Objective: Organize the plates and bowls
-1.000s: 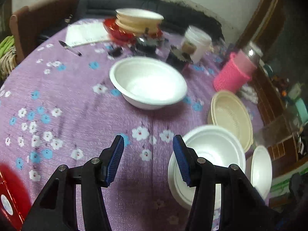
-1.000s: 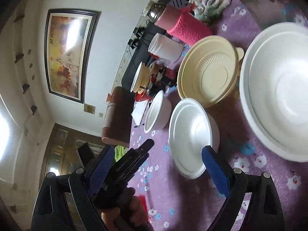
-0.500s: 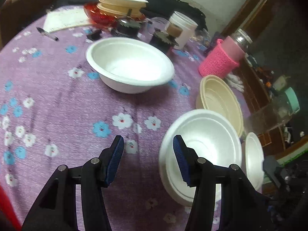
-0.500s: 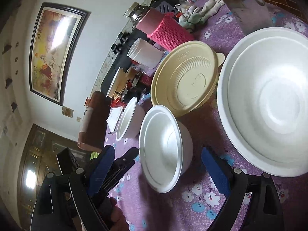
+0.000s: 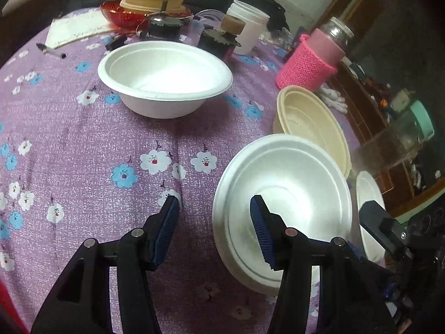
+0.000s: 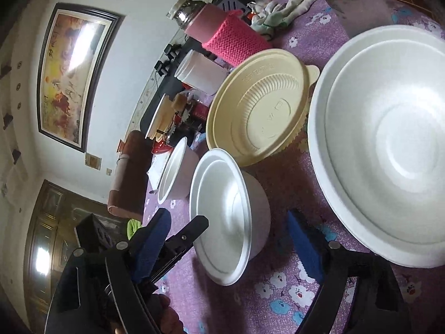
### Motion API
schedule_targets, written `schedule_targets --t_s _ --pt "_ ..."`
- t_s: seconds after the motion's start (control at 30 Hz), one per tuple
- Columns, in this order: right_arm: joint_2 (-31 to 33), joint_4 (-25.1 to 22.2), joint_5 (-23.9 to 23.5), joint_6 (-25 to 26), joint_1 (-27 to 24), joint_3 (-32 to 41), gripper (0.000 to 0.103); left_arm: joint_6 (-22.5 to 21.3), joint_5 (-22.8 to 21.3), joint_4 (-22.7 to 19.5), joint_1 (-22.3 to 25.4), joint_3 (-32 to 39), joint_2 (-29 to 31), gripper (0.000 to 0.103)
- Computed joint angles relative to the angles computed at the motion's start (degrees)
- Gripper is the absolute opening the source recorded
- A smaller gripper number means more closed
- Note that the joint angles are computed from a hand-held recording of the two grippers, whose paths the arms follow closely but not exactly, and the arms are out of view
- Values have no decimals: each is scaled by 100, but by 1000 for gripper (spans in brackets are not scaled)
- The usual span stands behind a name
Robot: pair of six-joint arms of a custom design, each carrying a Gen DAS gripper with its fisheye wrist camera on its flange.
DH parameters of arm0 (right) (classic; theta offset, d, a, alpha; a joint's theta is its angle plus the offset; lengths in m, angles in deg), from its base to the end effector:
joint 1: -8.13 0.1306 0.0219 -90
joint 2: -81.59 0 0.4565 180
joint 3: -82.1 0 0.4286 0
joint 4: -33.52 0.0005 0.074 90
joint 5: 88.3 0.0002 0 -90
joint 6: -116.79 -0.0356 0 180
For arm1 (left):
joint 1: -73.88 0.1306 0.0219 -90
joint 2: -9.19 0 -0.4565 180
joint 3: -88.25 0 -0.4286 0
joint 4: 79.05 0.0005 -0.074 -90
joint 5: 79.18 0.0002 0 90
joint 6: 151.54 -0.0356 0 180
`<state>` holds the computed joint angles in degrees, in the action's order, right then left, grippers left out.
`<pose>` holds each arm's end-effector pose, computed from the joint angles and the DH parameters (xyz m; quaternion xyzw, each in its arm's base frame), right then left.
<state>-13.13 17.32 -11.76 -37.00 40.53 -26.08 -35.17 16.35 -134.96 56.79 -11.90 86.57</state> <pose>0.4142 0.2721 0.4319 0.1756 0.8425 0.4391 0.2579 0.3959 -0.1258 0.5065 -0.0616 0.9465 -0.1585 0.2741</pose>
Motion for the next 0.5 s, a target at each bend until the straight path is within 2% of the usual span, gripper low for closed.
schedule_targets --t_s 0.33,0.4,0.5 --pt "17 31 42 -96 -24 -37 78 -76 -174 -38 -24 -26 8 51" --pt "57 -13 -16 -67 -21 -4 71 -79 -183 -36 -26 -30 10 47" --pt "140 -214 -68 4 -27 92 57 -77 -185 -28 -25 -35 7 35"
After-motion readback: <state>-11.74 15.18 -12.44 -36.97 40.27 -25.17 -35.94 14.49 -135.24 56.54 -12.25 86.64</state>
